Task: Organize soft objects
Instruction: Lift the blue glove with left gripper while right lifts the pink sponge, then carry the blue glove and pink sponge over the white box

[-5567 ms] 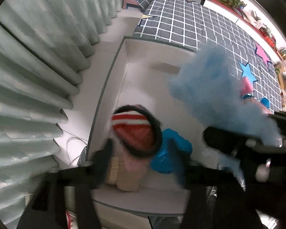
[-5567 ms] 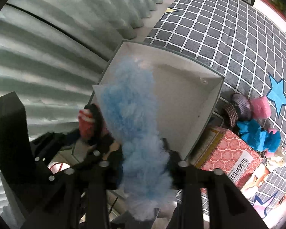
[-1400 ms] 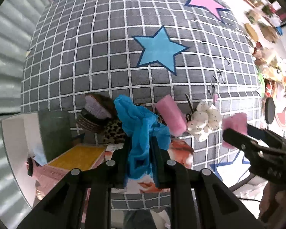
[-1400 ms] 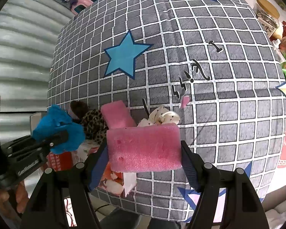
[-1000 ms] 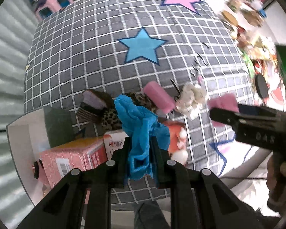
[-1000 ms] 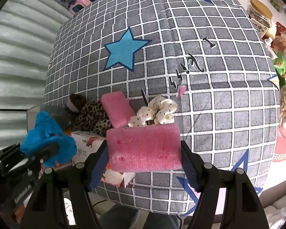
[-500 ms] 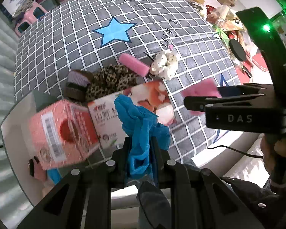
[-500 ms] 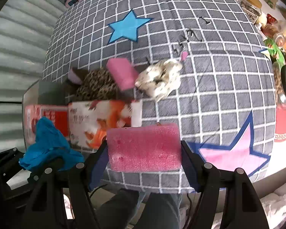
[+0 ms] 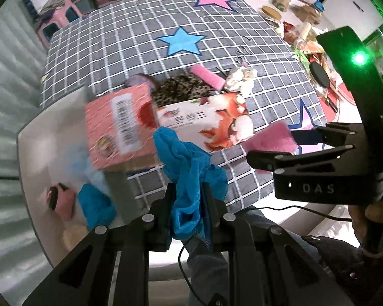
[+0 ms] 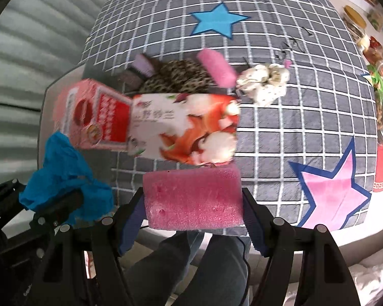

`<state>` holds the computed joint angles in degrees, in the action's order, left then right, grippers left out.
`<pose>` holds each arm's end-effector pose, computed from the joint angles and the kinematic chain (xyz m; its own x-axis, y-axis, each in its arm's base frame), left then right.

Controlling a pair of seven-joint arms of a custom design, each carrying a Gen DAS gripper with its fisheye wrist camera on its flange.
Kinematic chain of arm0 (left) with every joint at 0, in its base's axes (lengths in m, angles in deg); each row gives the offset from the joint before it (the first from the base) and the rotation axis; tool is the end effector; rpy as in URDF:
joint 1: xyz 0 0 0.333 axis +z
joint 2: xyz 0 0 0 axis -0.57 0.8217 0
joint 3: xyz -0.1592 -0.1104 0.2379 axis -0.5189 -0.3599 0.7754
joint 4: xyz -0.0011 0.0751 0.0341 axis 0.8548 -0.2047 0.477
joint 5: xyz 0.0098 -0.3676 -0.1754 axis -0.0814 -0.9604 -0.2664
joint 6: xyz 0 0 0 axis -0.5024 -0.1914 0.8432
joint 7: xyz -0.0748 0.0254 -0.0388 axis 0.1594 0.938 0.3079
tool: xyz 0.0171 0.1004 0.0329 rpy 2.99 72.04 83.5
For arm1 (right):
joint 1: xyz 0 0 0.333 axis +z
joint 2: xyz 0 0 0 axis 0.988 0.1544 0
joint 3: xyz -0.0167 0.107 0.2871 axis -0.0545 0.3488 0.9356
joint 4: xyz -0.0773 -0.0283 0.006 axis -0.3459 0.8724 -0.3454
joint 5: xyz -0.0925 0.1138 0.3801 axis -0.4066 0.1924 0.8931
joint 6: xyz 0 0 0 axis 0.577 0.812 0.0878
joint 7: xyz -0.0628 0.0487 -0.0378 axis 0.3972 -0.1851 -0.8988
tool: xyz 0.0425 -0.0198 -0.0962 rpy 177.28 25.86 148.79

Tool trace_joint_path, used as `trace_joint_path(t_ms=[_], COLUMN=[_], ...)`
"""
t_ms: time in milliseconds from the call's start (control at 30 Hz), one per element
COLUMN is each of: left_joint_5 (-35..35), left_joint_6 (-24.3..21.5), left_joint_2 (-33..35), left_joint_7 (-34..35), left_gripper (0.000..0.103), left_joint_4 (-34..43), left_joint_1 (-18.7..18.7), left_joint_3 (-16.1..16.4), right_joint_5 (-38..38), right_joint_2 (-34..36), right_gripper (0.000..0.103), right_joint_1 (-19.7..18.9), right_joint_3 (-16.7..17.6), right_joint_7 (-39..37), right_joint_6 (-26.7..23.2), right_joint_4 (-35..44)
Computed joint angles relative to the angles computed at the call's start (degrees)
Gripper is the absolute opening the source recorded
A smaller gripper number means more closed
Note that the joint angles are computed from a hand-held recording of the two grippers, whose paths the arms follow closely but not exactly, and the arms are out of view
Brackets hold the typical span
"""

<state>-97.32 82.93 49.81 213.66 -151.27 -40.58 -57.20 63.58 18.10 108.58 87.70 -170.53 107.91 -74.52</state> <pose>0.5809 -0.1524 0.6429 -0.9678 -0.2062 0.1441 -0.2227 0.9687 -0.1093 0.4634 0.3567 0.6133 -0.8142 -0.5262 -0.2451 -0.5518 0.8327 0.0453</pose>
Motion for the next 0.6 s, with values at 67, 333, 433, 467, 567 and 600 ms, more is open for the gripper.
trace_joint_path(t_ms=[67, 333, 433, 467, 567, 600], left_joint_5=[-0.42, -2.09, -2.25, -2.28, -2.28, -2.23], left_joint_6=[-0.83, -2.89, -3.58, -4.03, -5.88, -6.68], left_joint_2=[1.25, 6.81, 9.69, 11.06, 15.65, 17.63], left_joint_7=[-0.63, -3.07, -4.48, -5.18, -7.31, -8.19], left_gripper=[0.021, 0.021, 0.021, 0.021, 0.021, 0.021], left_joint_4=[1.89, 10.79, 15.06, 17.1, 24.1, 27.16], left_joint_1=[0.62, 3.4, 4.25, 4.51, 5.33, 5.59], left_joint_3=[0.5, 1.75, 2.05, 2.14, 2.28, 2.3], right_joint_5=[-0.37, -2.01, -2.42, -2.69, -3.47, -3.65], right_joint_2=[2.2, 12.59, 16.61, 18.39, 23.24, 25.17], right_gripper=[0.072, 0.072, 0.072, 0.072, 0.072, 0.072], right_joint_1=[0.17, 1.0, 1.36, 1.56, 2.39, 2.67], right_joint_3=[0.19, 0.7, 0.67, 0.65, 0.41, 0.3], right_joint_7=[-0.9, -5.74, -8.08, -8.98, -11.03, -11.92], right_joint_6=[-1.01, -5.23, -6.71, -7.52, -10.12, -11.15], right_joint_4=[3.0, 17.09, 22.63, 25.23, 32.61, 35.59])
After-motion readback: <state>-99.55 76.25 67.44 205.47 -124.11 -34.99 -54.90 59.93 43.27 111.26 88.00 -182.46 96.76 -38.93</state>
